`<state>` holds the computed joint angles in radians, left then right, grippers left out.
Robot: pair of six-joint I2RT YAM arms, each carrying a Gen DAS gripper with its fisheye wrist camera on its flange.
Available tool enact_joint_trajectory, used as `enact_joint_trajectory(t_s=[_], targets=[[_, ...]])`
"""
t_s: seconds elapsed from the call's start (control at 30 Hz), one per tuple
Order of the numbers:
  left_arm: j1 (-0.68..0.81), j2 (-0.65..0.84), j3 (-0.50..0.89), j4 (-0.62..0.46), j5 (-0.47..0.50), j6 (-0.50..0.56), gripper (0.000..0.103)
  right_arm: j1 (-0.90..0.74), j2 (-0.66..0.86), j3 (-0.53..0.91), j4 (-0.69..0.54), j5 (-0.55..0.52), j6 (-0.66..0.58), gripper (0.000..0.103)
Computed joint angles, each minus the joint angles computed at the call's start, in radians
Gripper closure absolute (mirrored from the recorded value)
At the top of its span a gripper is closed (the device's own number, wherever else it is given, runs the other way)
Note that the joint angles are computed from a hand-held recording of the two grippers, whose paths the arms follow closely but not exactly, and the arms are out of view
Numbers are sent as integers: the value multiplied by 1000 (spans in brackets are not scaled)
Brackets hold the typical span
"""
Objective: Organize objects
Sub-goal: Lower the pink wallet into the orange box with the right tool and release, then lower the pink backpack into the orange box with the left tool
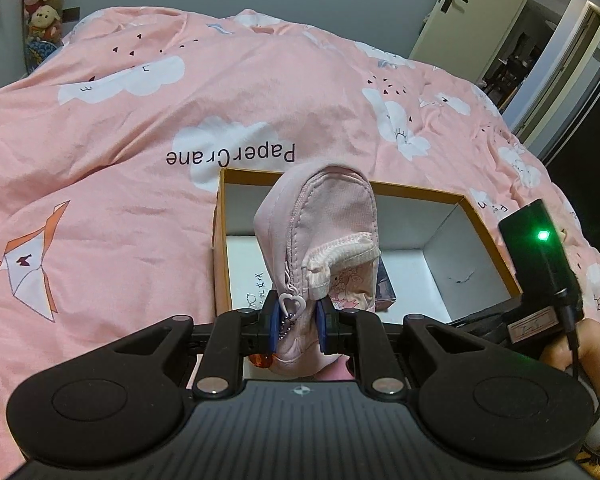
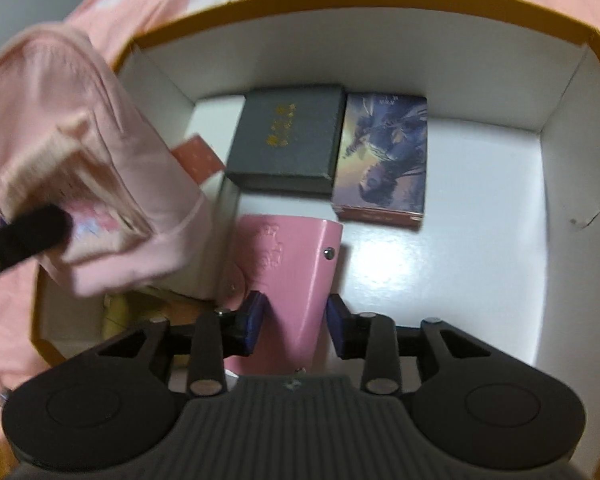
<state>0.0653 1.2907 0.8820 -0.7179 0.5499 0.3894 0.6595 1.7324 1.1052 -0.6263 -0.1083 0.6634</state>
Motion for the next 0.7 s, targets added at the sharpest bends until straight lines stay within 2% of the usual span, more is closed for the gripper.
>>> enact_joint_trajectory(t_s=[0.17, 0.27, 0.37, 0.5, 0.57, 0.7], targets=[[4, 15, 18, -16, 6, 17, 83, 3, 39, 50, -61, 2, -49, 65], [7, 21, 26, -26, 13, 28, 83, -7, 48, 51, -58, -20, -64, 64], [2, 31, 35, -39, 20, 28, 83, -13, 55, 40, -44, -44, -64, 76], [-21, 49, 51, -70, 28, 33, 83, -22, 12, -10, -3, -65, -57, 76], [-35, 71, 65, -93, 37, 41, 83, -19, -43, -41, -1, -27, -53, 76], [-103, 142, 90, -114, -1, 32, 83, 5, -190, -111, -36, 128, -60, 76]])
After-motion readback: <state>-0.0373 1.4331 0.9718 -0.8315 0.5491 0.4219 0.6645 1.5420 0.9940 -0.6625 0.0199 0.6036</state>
